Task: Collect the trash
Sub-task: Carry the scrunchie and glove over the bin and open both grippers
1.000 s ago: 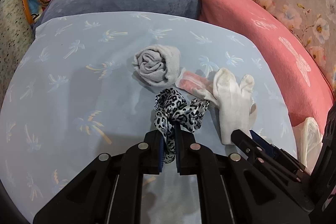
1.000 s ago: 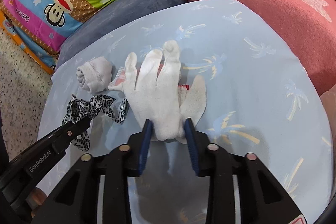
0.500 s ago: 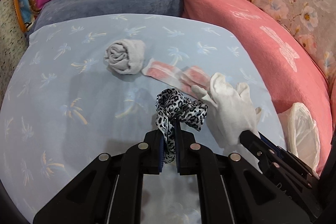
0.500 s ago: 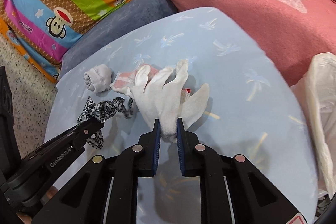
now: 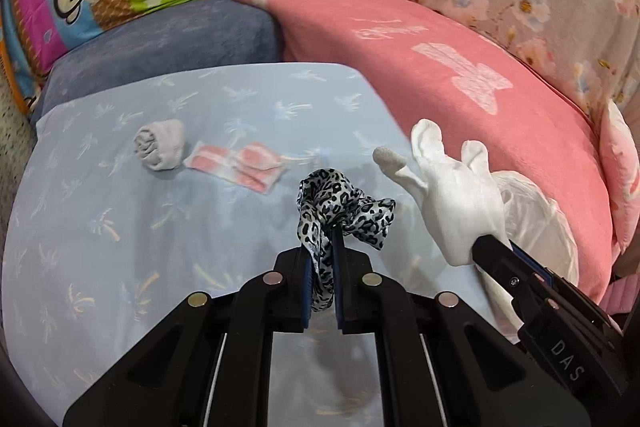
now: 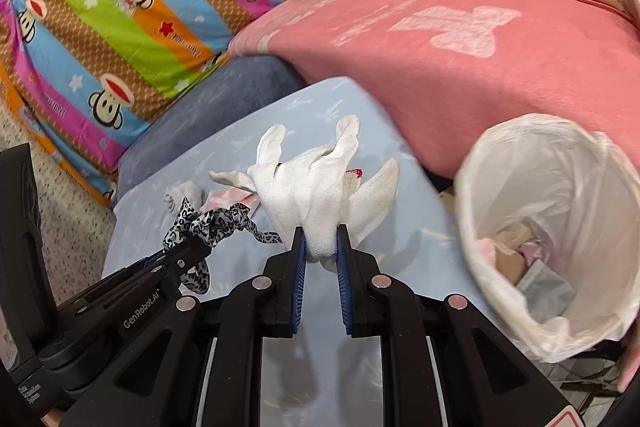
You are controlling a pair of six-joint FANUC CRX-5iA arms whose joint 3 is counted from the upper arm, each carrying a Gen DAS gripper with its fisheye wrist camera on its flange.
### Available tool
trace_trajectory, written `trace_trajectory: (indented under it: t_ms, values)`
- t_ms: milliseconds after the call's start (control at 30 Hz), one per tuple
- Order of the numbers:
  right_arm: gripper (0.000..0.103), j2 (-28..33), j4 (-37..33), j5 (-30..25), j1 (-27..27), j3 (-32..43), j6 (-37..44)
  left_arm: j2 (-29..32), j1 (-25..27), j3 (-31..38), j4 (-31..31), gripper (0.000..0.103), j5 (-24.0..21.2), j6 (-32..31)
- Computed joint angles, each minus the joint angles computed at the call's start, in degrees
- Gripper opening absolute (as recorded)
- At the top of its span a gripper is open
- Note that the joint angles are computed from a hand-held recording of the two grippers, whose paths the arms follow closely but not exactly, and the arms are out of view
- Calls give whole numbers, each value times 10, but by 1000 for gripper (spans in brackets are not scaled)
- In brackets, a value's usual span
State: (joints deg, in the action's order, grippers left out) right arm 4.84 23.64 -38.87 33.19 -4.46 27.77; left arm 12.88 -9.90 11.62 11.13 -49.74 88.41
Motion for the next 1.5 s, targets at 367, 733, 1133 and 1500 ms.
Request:
trace_trajectory:
  t_ms: [367, 733, 1133, 1500]
  values:
    - [14, -105, 77, 8, -39, -109, -84, 15, -68, 43, -13, 8, -3, -12]
    - [14, -172, 128, -1, -77, -176, -145, 44, -122, 92, -12, 8, -5, -39]
    - [14, -197, 132, -9, -103, -202, -162, 76, -145, 125, 26, 10, -5, -77]
    - [14, -190, 129, -6, -105, -200, -162, 69, -147, 127, -15, 68, 18, -28]
